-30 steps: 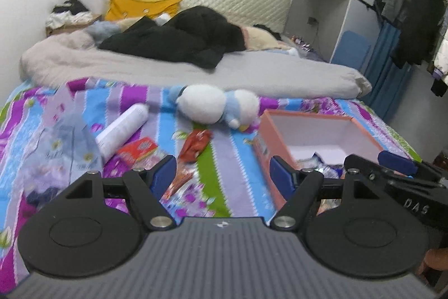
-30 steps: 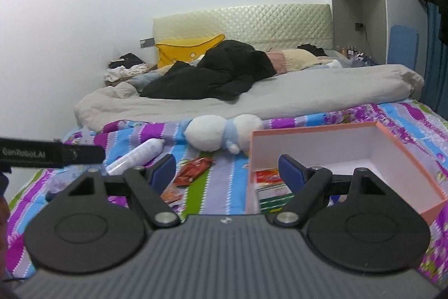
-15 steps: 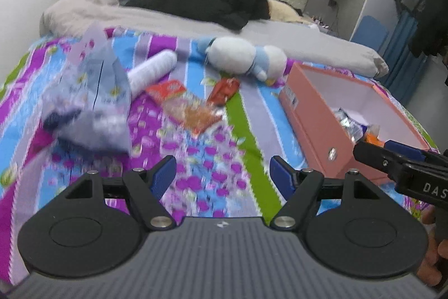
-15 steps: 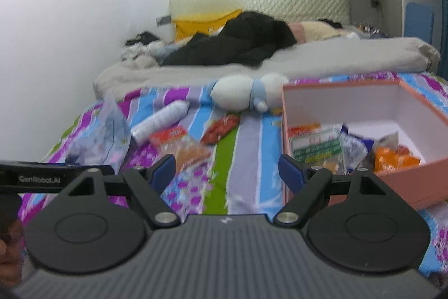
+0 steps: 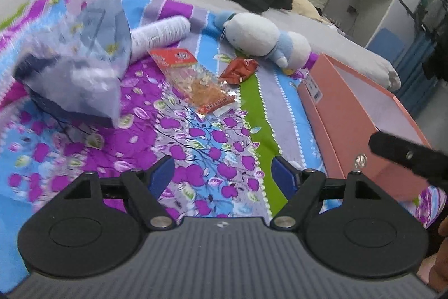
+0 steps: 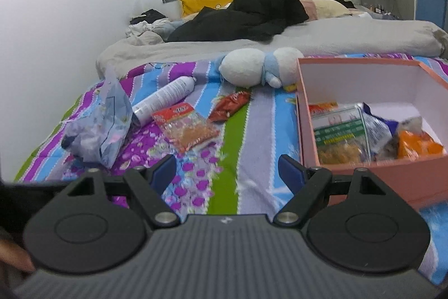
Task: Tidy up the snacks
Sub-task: 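Withdraw both tools from the pink box back toward the quilt, then close the left tool on the red-labelled spicy-strip packet while the right tool grips the red foil bag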
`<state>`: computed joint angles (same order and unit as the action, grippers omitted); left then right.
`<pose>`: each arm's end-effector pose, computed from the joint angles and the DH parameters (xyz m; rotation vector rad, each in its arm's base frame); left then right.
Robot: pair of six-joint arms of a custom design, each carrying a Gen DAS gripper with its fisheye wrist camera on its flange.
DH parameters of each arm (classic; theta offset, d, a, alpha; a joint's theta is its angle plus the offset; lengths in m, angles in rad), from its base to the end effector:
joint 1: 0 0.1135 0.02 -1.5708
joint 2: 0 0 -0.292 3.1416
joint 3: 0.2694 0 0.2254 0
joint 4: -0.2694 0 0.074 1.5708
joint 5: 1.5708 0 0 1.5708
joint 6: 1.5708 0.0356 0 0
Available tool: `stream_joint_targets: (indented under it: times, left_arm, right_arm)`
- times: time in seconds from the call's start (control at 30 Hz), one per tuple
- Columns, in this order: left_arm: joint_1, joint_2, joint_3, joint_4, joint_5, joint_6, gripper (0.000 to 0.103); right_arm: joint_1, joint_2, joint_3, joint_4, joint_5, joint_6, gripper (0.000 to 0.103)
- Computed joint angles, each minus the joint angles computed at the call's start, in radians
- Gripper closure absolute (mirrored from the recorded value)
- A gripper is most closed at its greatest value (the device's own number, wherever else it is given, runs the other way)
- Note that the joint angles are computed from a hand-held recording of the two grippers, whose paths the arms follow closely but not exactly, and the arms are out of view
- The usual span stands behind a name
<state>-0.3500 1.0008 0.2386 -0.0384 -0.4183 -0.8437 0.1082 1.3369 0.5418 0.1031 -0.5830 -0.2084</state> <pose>0.1319 -0.0328 0.1762 -0.7475 2.1635 -0.1192 0.2237 0.0440 0.2183 -0.6451 2.0973 0.6000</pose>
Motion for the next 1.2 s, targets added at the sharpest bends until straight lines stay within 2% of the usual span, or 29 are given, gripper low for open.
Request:
stream_joint_targets:
  times: [0.2, 0.27, 0.37, 0.5, 0.6, 0.73, 1.0, 1.2]
  left_arm:
    - [0.254, 0.339, -0.133, 0.570, 0.253, 0.061, 0.023]
    - [0.312, 0.464, -0.145, 0.713, 0.312, 0.074, 0.023]
    - [0.399, 0.613, -0.153, 0.874, 0.401, 0.087, 0.023]
    - [0.488, 0.752, -0.143, 1.018, 0.487, 0.122, 0.023]
    - [0.557, 0.819, -0.107, 1.064, 0.559, 0.147, 0.023]
    - [0.645, 0.909, -0.057, 1.120, 0.663, 0.127, 0.023]
    - [0.693, 0.957, 0.084, 1.003, 0.713, 0.092, 0.023]
    - [0.691, 0.979, 0.164, 0.933, 0.701, 0.095, 0.023]
  right_arm:
    - [0.093, 0.156, 0.118, 0.053, 0.045, 0.072, 0.022]
    - [0.121, 0.211, 0.165, 0.056, 0.061, 0.086, 0.022]
    - [0.154, 0.295, 0.232, 0.066, 0.081, 0.109, 0.022]
    - [0.201, 0.423, 0.344, 0.054, 0.107, 0.129, 0.022]
    - [0.238, 0.532, 0.448, 0.039, 0.133, 0.140, 0.022]
    - [0.271, 0.671, 0.605, -0.021, 0.168, 0.137, 0.022]
    - [0.310, 0.916, 0.969, -0.221, 0.172, 0.144, 0.022]
    - [0.341, 1.085, 1.246, -0.378, 0.186, 0.183, 0.022]
